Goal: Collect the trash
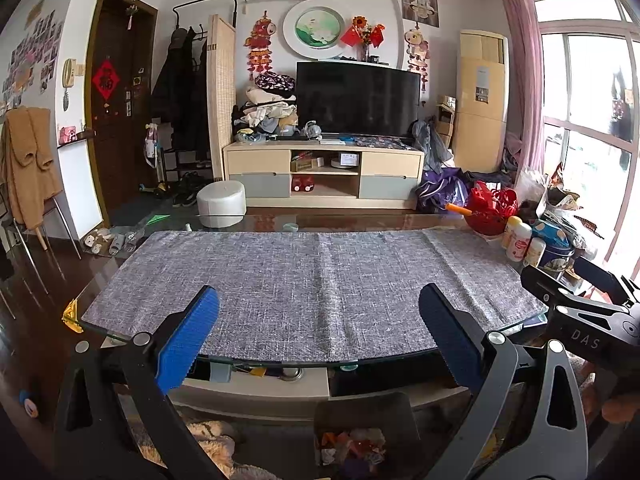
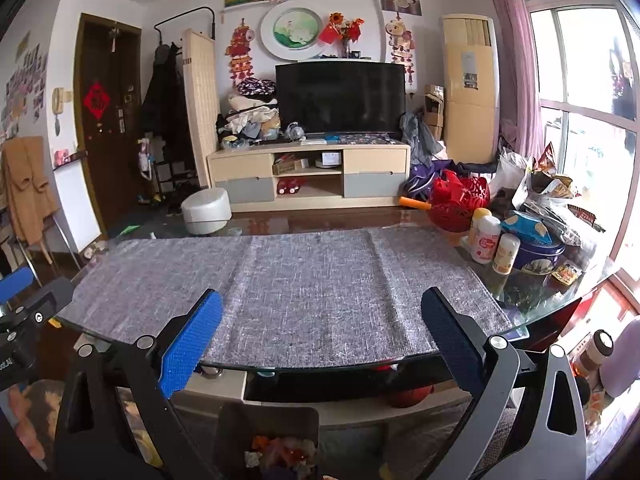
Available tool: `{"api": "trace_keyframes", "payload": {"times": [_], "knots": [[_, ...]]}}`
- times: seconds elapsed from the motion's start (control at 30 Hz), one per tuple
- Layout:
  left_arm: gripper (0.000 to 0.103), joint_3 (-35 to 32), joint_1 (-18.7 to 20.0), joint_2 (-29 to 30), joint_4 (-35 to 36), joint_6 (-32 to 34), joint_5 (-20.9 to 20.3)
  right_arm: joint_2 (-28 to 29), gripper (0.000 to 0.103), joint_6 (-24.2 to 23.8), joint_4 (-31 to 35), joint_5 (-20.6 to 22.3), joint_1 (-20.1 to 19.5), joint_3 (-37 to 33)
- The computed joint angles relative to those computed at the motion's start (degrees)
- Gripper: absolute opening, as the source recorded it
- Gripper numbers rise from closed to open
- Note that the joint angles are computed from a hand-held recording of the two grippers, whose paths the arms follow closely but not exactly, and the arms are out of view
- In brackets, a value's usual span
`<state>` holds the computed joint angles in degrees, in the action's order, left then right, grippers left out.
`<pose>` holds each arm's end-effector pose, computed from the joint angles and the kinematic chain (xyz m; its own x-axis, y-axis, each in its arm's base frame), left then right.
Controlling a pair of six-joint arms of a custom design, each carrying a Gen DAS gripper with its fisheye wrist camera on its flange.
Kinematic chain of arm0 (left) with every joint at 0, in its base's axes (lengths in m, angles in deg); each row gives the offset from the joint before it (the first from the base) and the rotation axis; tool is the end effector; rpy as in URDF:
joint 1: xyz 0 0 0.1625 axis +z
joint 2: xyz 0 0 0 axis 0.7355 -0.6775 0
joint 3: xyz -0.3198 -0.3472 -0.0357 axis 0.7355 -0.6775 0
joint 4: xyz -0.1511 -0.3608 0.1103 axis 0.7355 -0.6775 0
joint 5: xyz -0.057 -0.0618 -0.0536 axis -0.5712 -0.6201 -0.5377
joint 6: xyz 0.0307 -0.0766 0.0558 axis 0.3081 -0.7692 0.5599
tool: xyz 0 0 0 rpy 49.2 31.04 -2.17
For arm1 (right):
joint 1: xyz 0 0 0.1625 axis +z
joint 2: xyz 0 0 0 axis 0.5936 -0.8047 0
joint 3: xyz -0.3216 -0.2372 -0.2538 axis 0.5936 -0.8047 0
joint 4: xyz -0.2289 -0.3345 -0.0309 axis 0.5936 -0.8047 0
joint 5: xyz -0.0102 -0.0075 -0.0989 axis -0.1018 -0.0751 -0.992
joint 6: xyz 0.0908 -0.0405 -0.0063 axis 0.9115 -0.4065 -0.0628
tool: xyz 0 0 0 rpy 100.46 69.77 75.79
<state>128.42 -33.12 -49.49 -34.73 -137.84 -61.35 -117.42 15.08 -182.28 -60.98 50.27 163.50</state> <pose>-0.4315 -0.3437 0.0538 -0.6602 -0.3762 -0.6501 0.5114 0.4087 -0.7559 0.1073 -0.4308 0.3578 -0.6845 -0.4014 0.6085 -0.7266 0.4434 -0.5249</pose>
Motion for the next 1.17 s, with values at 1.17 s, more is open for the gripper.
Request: {"api": "trace_keyframes", "payload": {"times": [1.17], "knots": [[0.095,-0.09,0.75,0.06,-1.30,1.80,-1.73,0.23,0.100,1.01,-0.48,-1.27,0.27,0.33]]}}
